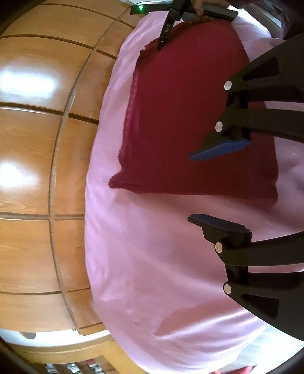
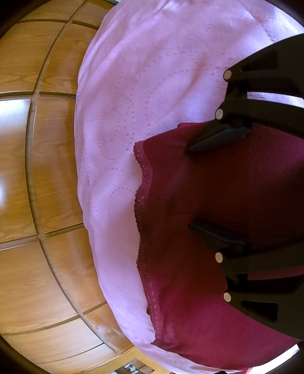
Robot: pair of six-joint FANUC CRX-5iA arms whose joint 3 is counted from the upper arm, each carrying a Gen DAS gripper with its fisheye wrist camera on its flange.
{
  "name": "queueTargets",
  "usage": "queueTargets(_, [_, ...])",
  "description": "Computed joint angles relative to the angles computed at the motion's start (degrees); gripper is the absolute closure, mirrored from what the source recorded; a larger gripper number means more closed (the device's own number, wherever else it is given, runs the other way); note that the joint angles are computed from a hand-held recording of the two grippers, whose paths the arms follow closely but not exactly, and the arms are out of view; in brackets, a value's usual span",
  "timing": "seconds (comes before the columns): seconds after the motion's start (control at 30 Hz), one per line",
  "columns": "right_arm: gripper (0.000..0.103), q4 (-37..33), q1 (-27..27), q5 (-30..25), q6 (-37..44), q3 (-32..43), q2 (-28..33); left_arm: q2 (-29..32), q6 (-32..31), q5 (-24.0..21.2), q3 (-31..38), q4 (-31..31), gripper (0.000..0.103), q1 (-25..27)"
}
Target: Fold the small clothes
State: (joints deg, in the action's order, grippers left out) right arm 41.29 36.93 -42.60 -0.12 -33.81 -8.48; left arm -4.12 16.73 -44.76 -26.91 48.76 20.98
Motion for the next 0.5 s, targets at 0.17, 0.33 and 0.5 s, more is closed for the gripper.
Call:
queueTargets(0.17, [0.041,0.0,0.0,0.0,0.0,0.0,0.1,0.5,0.3,-1.4,0.2,-1.0,0.063,0.6])
queueTargets(0.33, [0.041,0.0,0.0,0.1,0.0,0.0,0.0,0.8,0.2,-2.8,0.6,-1.9,0.103,1.0])
queueTargets(0.5, [0.041,0.5,-0.3,0.9,-0.6,-0.4,-0.2,0.6,0.1,-2.3,-0.4,-4.3,0.103,2.4])
